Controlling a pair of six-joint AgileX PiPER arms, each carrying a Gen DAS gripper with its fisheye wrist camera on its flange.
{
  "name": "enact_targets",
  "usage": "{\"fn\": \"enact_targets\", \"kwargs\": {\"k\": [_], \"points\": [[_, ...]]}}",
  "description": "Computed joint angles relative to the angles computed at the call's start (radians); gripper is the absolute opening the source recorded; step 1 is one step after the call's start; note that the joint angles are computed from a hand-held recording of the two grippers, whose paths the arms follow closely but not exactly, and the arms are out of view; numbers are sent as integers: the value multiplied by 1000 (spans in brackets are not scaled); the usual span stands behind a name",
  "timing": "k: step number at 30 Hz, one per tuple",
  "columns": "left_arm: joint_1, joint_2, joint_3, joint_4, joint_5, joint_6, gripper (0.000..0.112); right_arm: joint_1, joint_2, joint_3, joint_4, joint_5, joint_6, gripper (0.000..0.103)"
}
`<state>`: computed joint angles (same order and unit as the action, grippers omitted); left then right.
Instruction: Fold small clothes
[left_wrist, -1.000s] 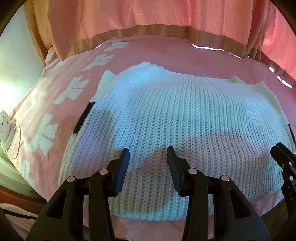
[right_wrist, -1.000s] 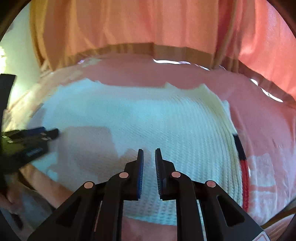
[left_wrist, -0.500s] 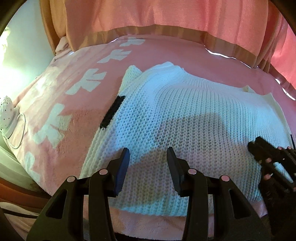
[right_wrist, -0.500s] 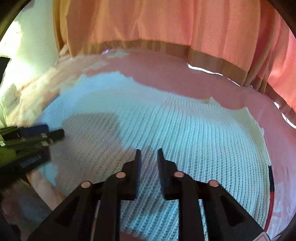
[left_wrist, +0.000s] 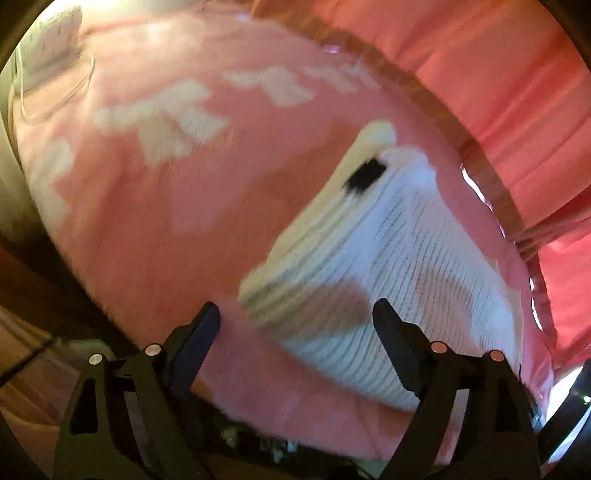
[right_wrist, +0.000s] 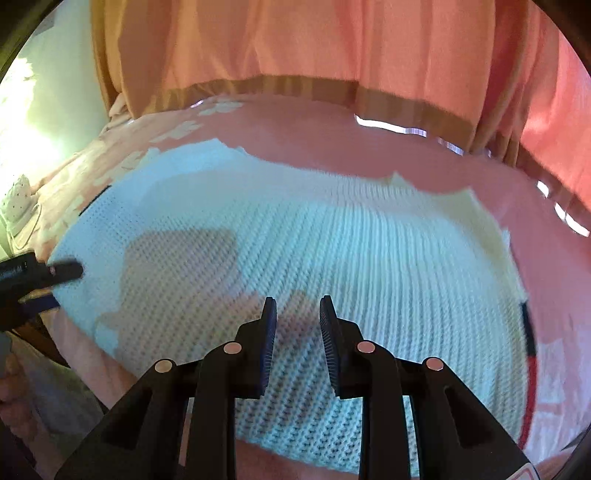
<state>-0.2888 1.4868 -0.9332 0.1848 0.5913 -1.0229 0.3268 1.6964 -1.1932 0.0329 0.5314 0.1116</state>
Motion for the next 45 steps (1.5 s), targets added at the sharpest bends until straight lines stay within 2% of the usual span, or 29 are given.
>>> {"fn": "enact_targets", "kwargs": {"k": [1,2,3,4,6,9,13,16,20,22,23,24,26,28,29,30,33,37,39,43,45], "points": [[-4,15,-10,-6,-16,12,73,-1,-1,7,2,-9,-1,26],[5,26,-20,-52,-29,64,48,4,-3,14,-16,-15,15,26],[9,42,-45,-92,-15,113,33,11,-6,19,-42,-19,35,28],[1,46,-59,-93,-9,123,25,18,-6,22,-66,-22,54,30],[-50,40,-108,-26,15,89,16,23,-10,39,-95,-39,70,31],[-155,34,-238,84,82,49,14,1,-16,65,-35,-73,19,32],[-275,103,-506,70,169,144,14,-95,-82,132,222,-93,-200,32],[-384,203,-702,76,231,200,14,-208,-159,187,328,-56,-296,32],[-498,399,-930,43,307,286,14,-421,-299,258,337,27,-329,34],[-529,490,-998,24,338,311,14,-493,-366,288,238,45,-281,36],[-547,540,-1032,25,366,329,15,-511,-385,295,194,54,-257,40],[-570,612,-1096,42,422,340,16,-549,-405,302,181,67,-273,42],[-612,695,-1151,94,496,325,20,-636,-420,299,276,110,-383,48],[-649,687,-1105,173,491,290,21,-676,-424,296,322,125,-451,52],[-670,687,-1105,215,519,290,31,-675,-418,286,311,118,-461,57],[-677,681,-1101,229,528,293,47,-673,-407,274,312,117,-473,58],[-682,547,-930,257,471,248,67,-713,-349,214,471,180,-608,58],[-713,422,-762,351,474,207,69,-724,-230,78,633,320,-696,65],[-713,389,-704,365,480,193,69,-684,-170,20,659,352,-698,69],[-679,336,-599,331,459,163,69,-614,-73,-61,699,405,-650,70],[-662,307,-548,326,447,138,69,-592,-56,-81,706,403,-643,70]]}}
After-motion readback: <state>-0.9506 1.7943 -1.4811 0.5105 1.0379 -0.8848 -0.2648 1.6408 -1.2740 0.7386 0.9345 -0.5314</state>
